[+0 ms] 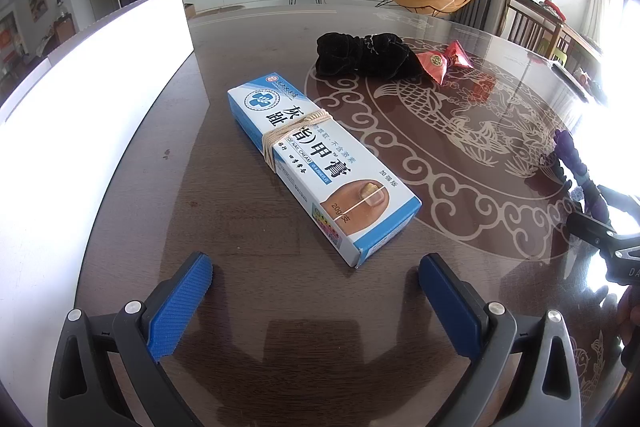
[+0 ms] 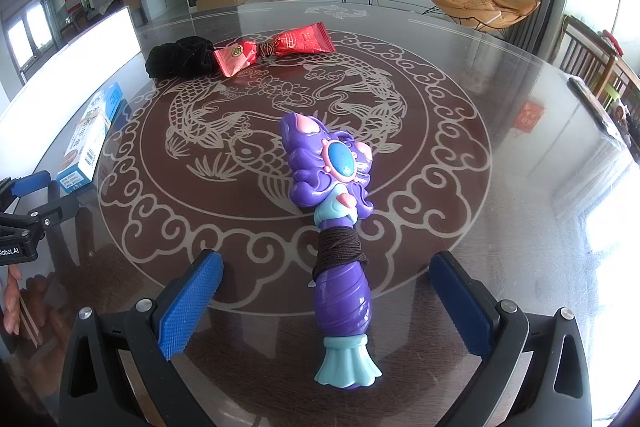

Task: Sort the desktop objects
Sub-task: 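Grasp the blue-and-white ointment box with the left tool while the right tool holds the wand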

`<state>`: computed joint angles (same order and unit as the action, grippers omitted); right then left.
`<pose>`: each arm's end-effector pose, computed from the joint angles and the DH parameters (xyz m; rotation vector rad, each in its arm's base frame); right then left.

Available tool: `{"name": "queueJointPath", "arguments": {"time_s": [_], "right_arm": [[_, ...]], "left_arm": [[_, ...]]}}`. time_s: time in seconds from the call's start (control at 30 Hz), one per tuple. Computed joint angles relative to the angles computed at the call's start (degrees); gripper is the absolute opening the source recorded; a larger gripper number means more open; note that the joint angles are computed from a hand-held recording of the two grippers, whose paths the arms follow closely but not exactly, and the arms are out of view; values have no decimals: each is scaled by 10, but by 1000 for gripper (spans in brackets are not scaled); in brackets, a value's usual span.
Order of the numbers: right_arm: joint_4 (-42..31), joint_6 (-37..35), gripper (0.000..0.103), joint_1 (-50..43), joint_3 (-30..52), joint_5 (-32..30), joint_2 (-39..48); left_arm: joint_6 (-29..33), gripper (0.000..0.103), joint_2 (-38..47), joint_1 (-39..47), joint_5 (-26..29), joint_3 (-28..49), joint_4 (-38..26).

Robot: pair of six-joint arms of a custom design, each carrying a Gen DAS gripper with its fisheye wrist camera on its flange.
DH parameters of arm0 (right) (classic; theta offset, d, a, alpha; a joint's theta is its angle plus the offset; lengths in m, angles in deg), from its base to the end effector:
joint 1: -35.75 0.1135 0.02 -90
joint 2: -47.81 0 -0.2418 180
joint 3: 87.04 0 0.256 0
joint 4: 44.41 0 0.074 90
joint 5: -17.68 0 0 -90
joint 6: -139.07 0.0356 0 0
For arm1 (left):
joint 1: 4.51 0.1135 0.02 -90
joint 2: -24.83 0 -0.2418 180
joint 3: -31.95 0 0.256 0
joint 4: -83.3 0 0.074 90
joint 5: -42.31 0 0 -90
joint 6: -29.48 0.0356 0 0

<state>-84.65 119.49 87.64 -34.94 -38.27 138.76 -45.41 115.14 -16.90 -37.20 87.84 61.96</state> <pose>0.1656 0.1789 0.0931 0.4799 2.4828 -0.1620 0.2856 -0.0694 0.1205 0.6715 2.4428 -0.2139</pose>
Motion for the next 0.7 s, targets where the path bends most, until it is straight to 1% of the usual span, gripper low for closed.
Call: {"name": "queueJointPath", "arguments": {"time_s": [0.07,0.13,0.2,0.27,0.33,0.4,0.47,0.53,0.57,0.63,0.67,0.7], "right_arm": [[0,0,103,0,0,0,0],[0,0,103,0,0,0,0],[0,0,103,0,0,0,0],[-1,1,103,1,0,0,-1],[0,1,103,1,0,0,0],[-1,0,103,0,1,0,1],[0,-1,103,-1,0,0,1],[-1,-1,103,-1,0,0,1],[-1,-1,103,-1,0,0,1],[0,-1,103,-1,0,0,1],[0,-1,103,-1,0,0,1],[0,-1,103,-1,0,0,1]], "left_arm": [[-1,103,2,0,4,1,0],[19,103,-8,3,12,-8,-7],[43,103,-37,14,26,-33,-16],[54,103,-69,25,32,-60,-27],[41,103,-90,27,27,-72,-40],[18,103,-81,23,32,-56,-53],[-18,103,-35,13,36,-1,-71],[-68,103,18,-5,11,63,-68],[-89,103,49,-16,-9,101,-70],[-125,103,128,-40,-59,195,-112],[-136,103,168,-51,-82,242,-139],[-134,103,188,-64,-107,262,-139]]}}
